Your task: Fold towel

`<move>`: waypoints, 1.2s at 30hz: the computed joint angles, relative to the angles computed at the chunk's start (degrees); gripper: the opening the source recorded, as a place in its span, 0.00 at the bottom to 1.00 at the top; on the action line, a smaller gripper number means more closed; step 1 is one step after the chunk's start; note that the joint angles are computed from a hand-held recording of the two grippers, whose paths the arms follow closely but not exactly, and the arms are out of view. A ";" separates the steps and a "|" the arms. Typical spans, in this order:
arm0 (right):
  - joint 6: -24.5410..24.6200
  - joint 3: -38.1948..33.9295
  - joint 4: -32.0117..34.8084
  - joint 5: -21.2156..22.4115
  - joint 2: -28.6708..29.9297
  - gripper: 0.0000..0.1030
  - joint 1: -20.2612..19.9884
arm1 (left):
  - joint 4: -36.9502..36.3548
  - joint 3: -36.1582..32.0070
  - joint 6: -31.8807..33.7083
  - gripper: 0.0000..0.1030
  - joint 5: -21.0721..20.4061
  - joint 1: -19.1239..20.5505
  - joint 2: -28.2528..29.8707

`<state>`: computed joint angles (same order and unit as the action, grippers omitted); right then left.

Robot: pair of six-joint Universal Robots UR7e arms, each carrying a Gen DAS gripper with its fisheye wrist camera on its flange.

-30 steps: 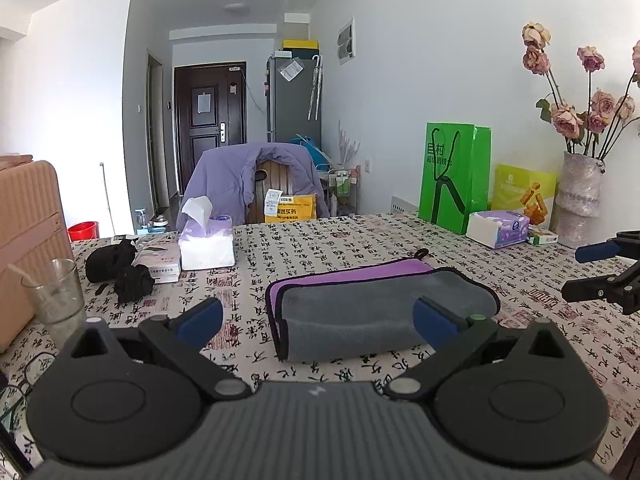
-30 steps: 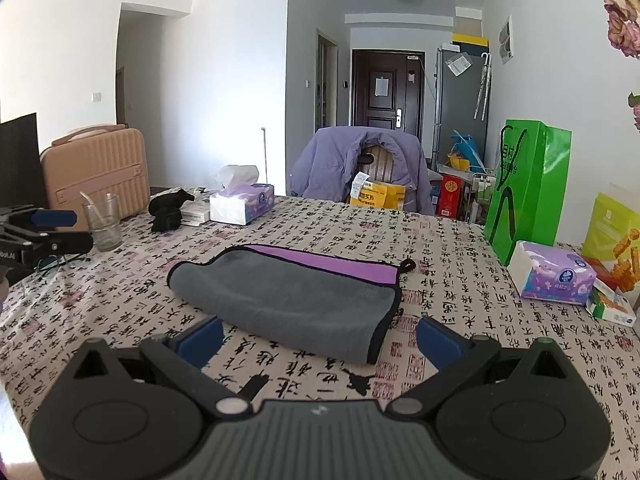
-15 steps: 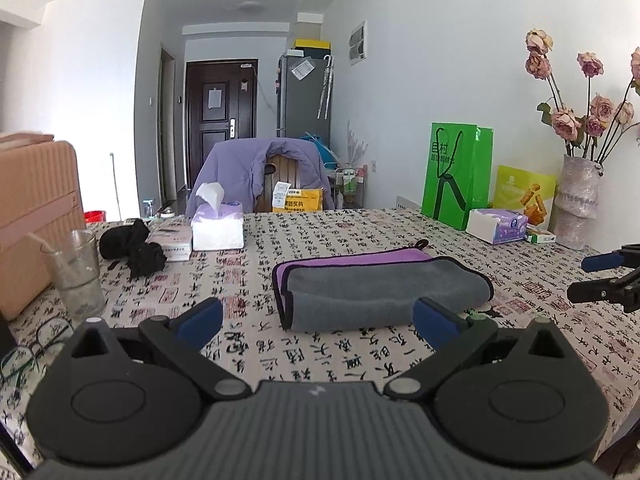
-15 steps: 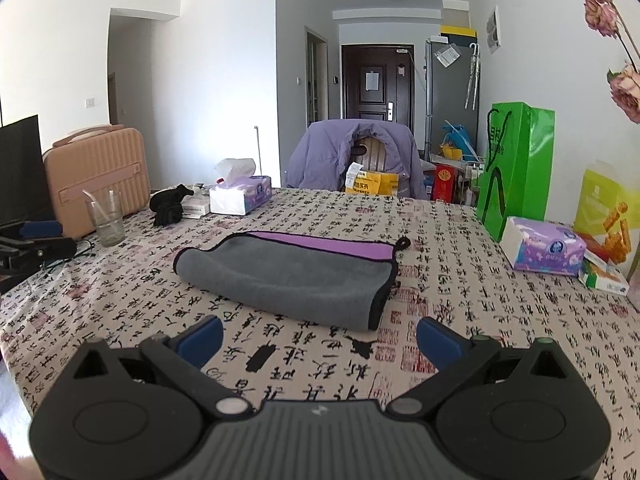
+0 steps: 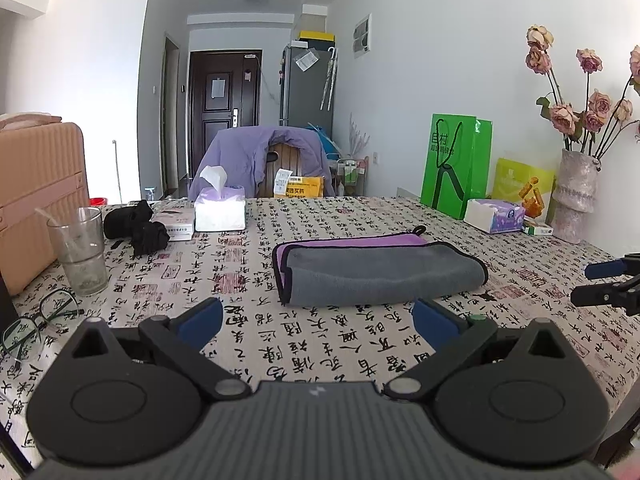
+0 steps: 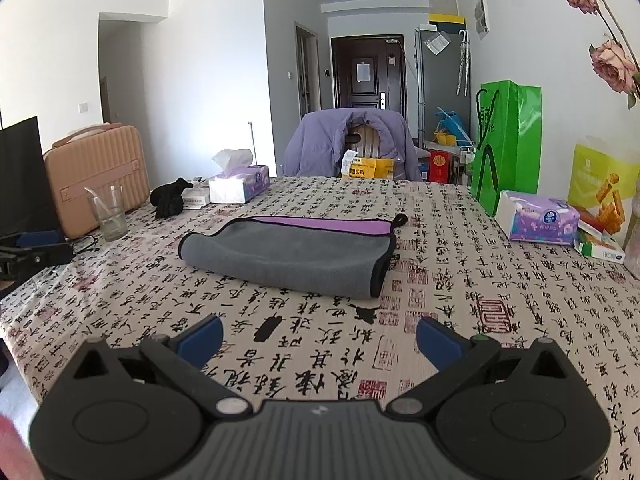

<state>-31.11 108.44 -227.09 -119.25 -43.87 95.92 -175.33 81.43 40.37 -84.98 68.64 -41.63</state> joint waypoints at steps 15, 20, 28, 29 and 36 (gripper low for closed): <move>0.92 1.58 -1.77 -1.35 0.06 1.00 0.26 | -0.10 1.73 -1.55 1.00 0.98 0.48 -0.89; 1.17 2.21 -2.89 -1.74 0.11 1.00 0.22 | -0.62 2.16 -1.67 1.00 1.53 0.54 -1.13; 1.03 2.74 -3.85 -1.80 0.18 1.00 0.24 | -1.05 2.61 -1.95 1.00 1.82 0.62 -1.41; 1.00 2.85 -4.04 -1.77 0.18 1.00 0.23 | -1.08 2.65 -1.99 1.00 1.78 0.64 -1.44; 0.85 3.03 -4.30 -1.79 0.17 1.00 0.30 | -1.14 2.71 -2.05 1.00 1.71 0.67 -1.50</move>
<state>-30.26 111.48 -231.38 -121.04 -43.70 96.22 -176.48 84.14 38.31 -83.27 69.31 -43.13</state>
